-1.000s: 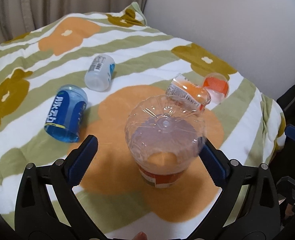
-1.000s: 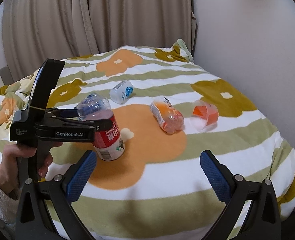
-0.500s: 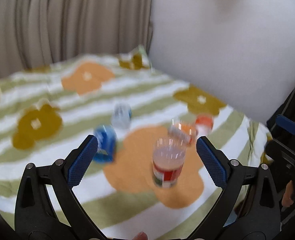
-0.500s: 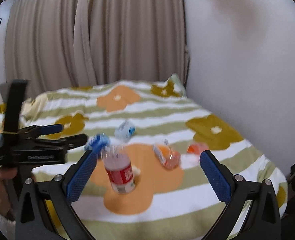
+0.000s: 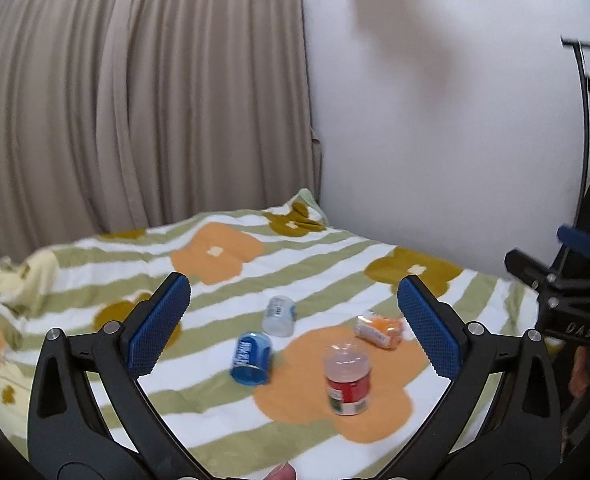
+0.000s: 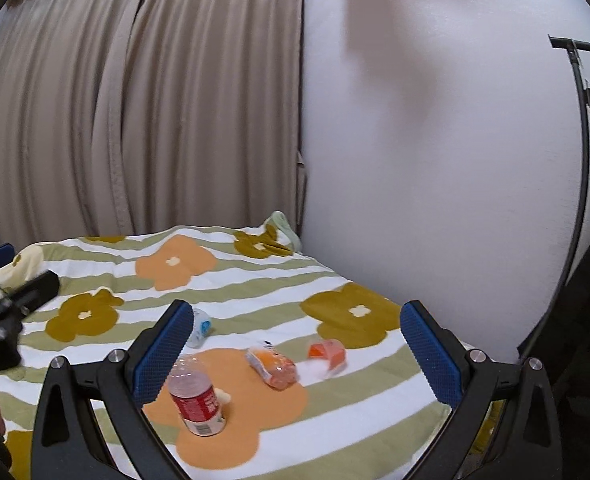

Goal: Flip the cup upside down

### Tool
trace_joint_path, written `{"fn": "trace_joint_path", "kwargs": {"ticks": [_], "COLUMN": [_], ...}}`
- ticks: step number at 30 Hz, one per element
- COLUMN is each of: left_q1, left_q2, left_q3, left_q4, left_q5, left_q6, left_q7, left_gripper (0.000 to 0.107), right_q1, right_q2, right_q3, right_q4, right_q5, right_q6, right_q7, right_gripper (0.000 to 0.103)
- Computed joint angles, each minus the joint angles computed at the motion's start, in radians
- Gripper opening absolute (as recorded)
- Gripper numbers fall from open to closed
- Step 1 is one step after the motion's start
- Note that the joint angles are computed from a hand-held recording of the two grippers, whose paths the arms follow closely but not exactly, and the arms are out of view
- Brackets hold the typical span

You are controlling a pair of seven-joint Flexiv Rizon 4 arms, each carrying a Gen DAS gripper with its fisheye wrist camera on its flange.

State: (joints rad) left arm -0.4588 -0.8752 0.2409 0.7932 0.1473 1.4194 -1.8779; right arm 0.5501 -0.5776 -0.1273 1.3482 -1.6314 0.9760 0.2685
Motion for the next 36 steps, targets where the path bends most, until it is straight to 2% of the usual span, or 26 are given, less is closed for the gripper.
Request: {"fn": "trace_joint_path", "kwargs": {"ticks": [5,9,17,36], "left_q1": [-0.003,0.010,0.015,0.008], "left_q2": [0.004,0.000,-0.006,0.002], "left_q3": [0.009,-0.023,-0.037,-0.035], "left_q4": [0.014,0.012,0.006,0.028], "left_q5": [-0.005,-0.018,-0.036,-0.053], "left_q6": [0.011,0.007,0.005,0.018], "left_q7": [-0.021,-0.002,0.020,0.031], "left_gripper": [0.103,0.103,0.103,0.103], "right_q1": [0.003,-0.006,-0.012,-0.014], "right_q2": [0.030,0.037,0.034,0.036], "right_q3": [0.011,0.022,0.023,0.024], "right_q4": [0.042,0.055,0.050,0.051], "right_q5": [0.005,0.004,0.003,0.002], "right_q6": [-0.045,-0.043,-0.034,-0.031], "right_q7": [-0.022,-0.014,-0.013,-0.010], "right_gripper": [0.103,0.103,0.103,0.103]}}
